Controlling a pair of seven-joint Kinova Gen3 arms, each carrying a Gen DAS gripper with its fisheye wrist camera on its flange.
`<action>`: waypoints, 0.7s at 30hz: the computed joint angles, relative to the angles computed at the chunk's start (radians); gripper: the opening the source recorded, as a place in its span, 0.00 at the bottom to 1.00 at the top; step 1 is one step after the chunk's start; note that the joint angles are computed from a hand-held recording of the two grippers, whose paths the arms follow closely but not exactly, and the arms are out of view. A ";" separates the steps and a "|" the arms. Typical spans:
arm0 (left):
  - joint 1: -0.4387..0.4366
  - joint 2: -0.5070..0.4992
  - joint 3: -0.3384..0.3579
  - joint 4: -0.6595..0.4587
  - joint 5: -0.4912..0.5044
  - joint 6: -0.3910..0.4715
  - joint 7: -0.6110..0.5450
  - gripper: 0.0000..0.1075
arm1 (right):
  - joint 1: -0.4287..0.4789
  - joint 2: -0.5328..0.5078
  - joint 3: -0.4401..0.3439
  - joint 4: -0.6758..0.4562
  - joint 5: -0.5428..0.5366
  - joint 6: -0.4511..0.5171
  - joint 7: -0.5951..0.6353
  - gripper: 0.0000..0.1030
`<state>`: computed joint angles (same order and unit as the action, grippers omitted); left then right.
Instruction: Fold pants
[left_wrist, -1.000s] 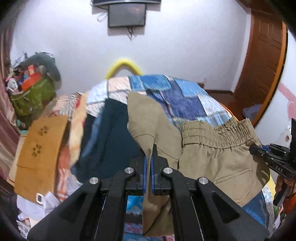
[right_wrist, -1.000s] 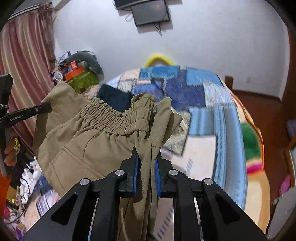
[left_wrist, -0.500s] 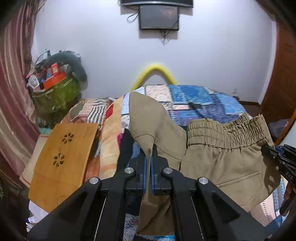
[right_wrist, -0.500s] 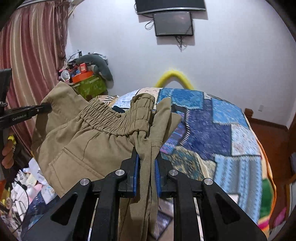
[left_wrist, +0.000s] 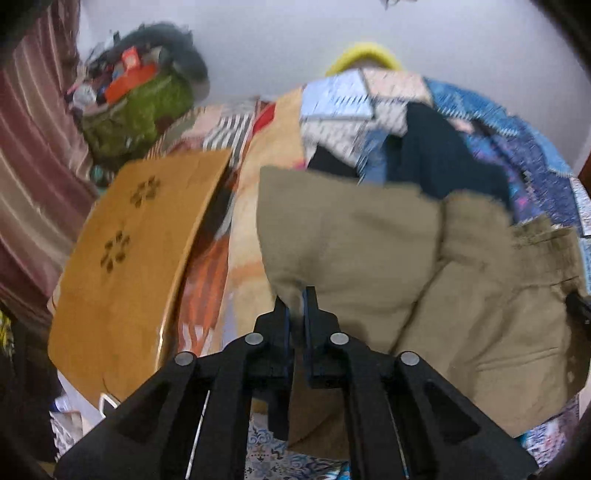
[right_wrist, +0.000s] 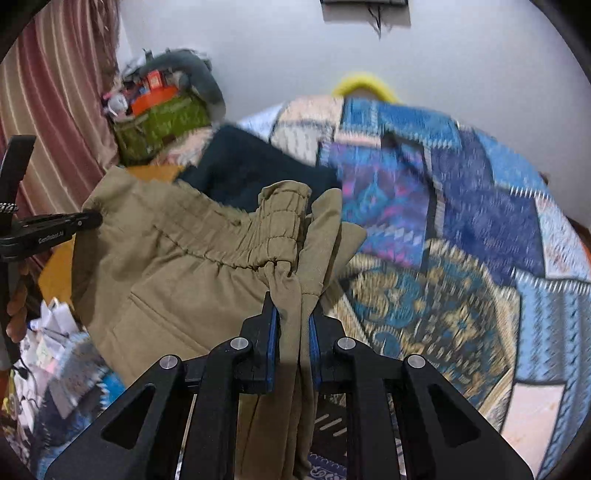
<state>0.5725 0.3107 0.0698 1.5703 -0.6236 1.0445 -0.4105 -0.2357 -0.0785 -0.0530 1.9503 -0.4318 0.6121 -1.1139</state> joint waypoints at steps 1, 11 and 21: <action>-0.020 0.000 0.004 0.010 0.034 -0.013 -0.021 0.10 | 0.001 -0.005 0.003 0.010 -0.006 -0.004 0.008 0.13; 0.044 -0.069 0.039 0.080 -0.001 0.052 0.030 0.17 | 0.021 -0.080 0.037 0.005 0.012 0.117 0.023 0.22; 0.183 -0.215 0.204 -0.016 -0.152 0.290 0.157 0.18 | -0.004 -0.311 0.154 -0.020 -0.096 0.230 0.091 0.22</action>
